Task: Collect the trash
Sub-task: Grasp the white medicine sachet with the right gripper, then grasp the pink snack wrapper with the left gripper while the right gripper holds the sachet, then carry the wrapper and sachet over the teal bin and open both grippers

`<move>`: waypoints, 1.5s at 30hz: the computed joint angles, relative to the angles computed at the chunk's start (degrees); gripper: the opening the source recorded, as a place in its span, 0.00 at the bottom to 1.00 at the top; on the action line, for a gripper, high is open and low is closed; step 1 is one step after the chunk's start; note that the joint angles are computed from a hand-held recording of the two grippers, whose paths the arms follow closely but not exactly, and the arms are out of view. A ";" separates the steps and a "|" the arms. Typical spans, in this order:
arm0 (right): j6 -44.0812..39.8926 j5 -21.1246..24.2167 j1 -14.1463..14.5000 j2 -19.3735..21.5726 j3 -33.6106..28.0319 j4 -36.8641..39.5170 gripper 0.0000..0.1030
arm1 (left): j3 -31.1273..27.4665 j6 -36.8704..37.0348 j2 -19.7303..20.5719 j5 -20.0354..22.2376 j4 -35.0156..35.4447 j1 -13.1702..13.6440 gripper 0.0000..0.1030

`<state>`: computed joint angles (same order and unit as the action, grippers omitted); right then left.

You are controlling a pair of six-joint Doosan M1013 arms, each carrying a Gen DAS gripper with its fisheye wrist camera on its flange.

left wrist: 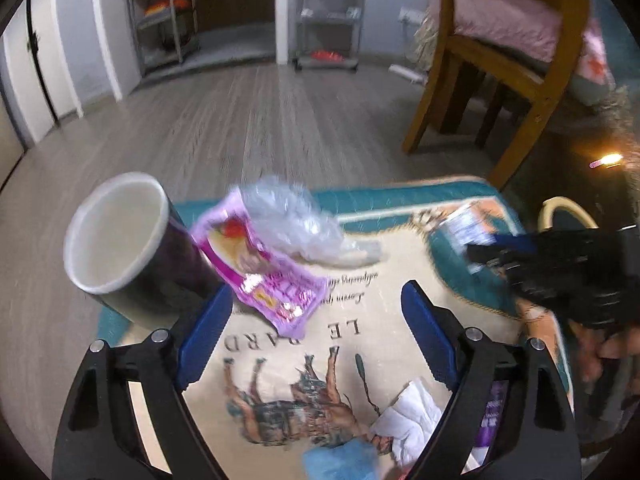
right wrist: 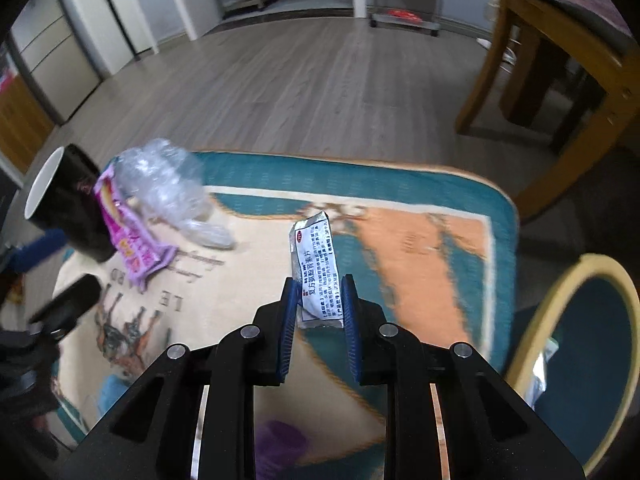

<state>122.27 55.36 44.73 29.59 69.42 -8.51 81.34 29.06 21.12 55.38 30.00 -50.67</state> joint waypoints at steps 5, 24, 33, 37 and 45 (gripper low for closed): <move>0.91 -0.57 -1.06 -1.84 2.67 -0.24 0.23 | -2.29 -1.59 3.22 4.34 -2.98 1.05 0.82; 1.61 -3.40 -2.26 -5.78 6.81 -1.95 0.23 | -5.27 -1.81 5.65 6.95 -2.29 1.06 0.19; 3.43 -5.28 -1.84 -9.09 8.81 -5.28 0.23 | -5.00 -1.28 2.26 4.30 2.39 -1.96 0.17; 7.78 -6.24 -1.85 -12.23 10.58 -9.24 0.23 | -7.77 3.89 2.03 5.54 6.70 -4.46 0.17; 15.70 -5.27 -1.02 -18.32 13.83 -16.95 0.23 | -14.41 13.63 3.09 3.15 9.35 -8.35 0.17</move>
<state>137.96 50.09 43.71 11.28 83.25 -25.46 66.93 42.69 24.21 58.53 39.35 -59.02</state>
